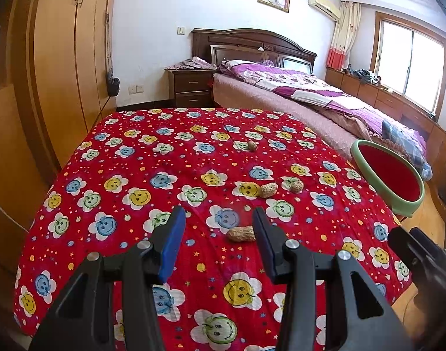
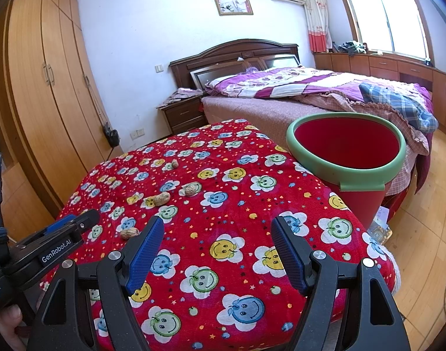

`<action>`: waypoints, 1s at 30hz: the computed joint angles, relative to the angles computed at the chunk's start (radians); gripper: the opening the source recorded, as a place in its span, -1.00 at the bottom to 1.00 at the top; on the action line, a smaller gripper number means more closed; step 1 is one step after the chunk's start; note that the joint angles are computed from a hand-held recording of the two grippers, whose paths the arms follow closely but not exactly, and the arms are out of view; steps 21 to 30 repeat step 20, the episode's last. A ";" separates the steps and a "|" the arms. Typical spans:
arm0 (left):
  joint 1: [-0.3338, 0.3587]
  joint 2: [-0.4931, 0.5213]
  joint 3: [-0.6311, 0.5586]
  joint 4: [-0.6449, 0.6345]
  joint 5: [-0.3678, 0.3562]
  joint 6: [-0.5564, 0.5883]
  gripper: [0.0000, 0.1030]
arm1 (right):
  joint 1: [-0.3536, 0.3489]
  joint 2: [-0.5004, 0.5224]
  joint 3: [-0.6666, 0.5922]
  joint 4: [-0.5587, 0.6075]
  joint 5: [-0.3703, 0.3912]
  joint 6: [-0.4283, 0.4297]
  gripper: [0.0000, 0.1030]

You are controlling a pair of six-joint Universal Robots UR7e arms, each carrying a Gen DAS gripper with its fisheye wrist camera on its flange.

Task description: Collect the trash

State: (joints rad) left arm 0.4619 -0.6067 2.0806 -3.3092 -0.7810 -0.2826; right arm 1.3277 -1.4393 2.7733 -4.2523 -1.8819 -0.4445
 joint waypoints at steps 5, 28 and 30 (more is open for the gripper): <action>-0.003 0.002 0.002 -0.012 0.007 0.005 -0.08 | 0.000 0.000 0.000 0.000 0.000 0.000 0.48; -0.006 0.002 0.007 -0.026 0.015 0.009 -0.08 | 0.001 0.001 0.000 -0.001 -0.001 0.001 0.48; -0.006 0.002 0.007 -0.026 0.015 0.009 -0.08 | 0.001 0.001 0.000 -0.001 -0.001 0.001 0.48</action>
